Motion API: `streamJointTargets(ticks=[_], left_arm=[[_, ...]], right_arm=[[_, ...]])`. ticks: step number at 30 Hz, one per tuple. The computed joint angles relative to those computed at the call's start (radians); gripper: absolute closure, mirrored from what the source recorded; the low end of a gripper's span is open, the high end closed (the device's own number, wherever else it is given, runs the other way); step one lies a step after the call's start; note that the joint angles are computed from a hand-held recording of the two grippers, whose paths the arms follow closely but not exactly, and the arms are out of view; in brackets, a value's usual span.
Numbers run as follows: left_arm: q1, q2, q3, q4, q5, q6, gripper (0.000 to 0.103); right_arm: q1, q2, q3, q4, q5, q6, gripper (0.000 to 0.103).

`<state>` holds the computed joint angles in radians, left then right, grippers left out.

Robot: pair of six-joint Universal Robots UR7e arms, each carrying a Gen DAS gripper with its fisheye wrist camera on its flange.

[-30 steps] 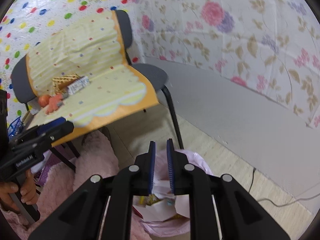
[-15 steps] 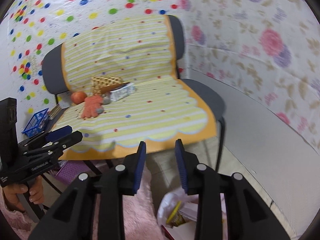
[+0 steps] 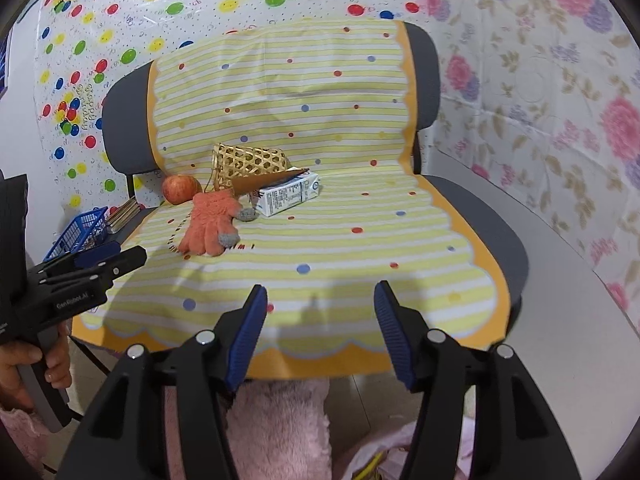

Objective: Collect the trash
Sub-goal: 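Move both tools back over the chair toward the orange glove, then grasp the orange knit glove with the left gripper and lift it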

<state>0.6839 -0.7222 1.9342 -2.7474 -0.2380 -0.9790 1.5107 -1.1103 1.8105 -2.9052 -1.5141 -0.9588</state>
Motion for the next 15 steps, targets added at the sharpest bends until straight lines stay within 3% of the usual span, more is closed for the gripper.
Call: streamJointTargets(ticks=[2,7,15], left_arm=[[0.023,0.001,-0.027,0.028,0.007,0.000,0.025],[0.084,0.010,-0.095,0.060,0.013,0.019,0.024],[0.187,0.040,-0.216,0.093,-0.056,0.057,0.024]], right_arm=[[0.014,0.034,-0.035,0.000,-0.013,-0.003,0.039],[0.041,0.109,-0.117,0.020,-0.037,0.000,0.027],[0.073,0.238,-0.286,0.075,-0.064,0.062,0.025]])
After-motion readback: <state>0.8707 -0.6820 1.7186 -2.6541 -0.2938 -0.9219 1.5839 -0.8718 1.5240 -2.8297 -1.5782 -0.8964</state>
